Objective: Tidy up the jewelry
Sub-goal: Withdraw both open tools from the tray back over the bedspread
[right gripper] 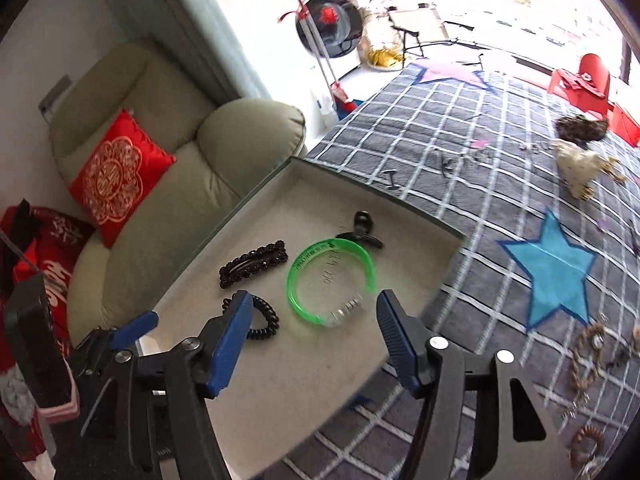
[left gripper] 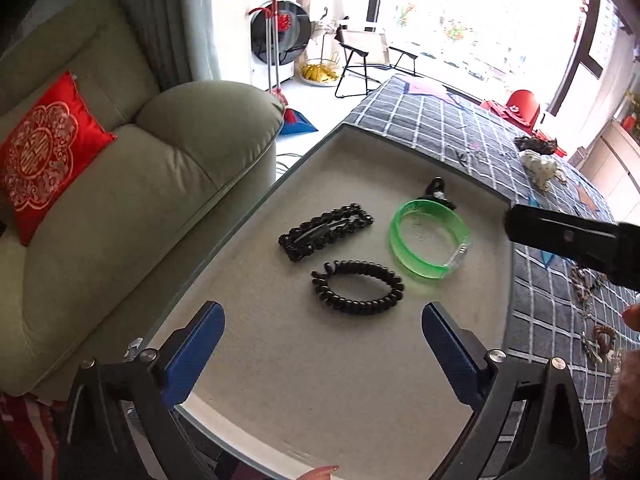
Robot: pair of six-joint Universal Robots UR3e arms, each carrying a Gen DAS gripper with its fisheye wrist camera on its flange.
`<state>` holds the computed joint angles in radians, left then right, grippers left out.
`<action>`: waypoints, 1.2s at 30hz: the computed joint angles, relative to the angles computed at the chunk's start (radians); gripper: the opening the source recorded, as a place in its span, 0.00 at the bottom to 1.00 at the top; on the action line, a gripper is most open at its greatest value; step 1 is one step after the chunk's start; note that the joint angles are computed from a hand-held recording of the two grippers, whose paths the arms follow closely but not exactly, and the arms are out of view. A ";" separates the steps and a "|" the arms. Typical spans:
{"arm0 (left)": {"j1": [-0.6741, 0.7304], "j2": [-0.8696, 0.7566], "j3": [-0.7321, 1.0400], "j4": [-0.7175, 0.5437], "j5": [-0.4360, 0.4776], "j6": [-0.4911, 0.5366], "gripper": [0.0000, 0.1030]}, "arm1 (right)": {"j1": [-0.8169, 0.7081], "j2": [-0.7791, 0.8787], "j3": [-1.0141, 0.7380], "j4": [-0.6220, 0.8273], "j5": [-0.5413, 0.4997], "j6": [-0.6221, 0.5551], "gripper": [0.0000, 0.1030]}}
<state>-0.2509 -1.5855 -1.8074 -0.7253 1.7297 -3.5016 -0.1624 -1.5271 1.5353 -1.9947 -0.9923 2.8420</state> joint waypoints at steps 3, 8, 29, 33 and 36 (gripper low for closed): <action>-0.027 0.003 0.022 -0.015 0.022 -0.007 0.97 | -0.074 -0.081 0.065 0.033 0.044 -0.024 0.78; -0.089 -0.020 0.084 -0.038 0.048 -0.009 0.97 | -0.207 -0.209 0.168 0.115 0.095 -0.091 0.89; -0.419 -0.440 0.716 -0.288 0.086 -0.051 0.97 | -0.902 -0.453 0.298 0.558 0.108 -0.596 1.00; -0.450 -0.576 0.914 -0.377 0.088 -0.059 0.97 | -0.987 -0.399 0.275 0.526 0.094 -0.604 1.00; -0.450 -0.680 1.069 -0.444 0.061 -0.056 0.97 | -1.015 -0.347 0.258 0.475 0.079 -0.586 1.00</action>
<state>-0.7010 -2.2655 -0.7381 -1.1694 1.7906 -3.5581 -1.1774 -1.8746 1.7930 -1.5197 -0.9135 2.2564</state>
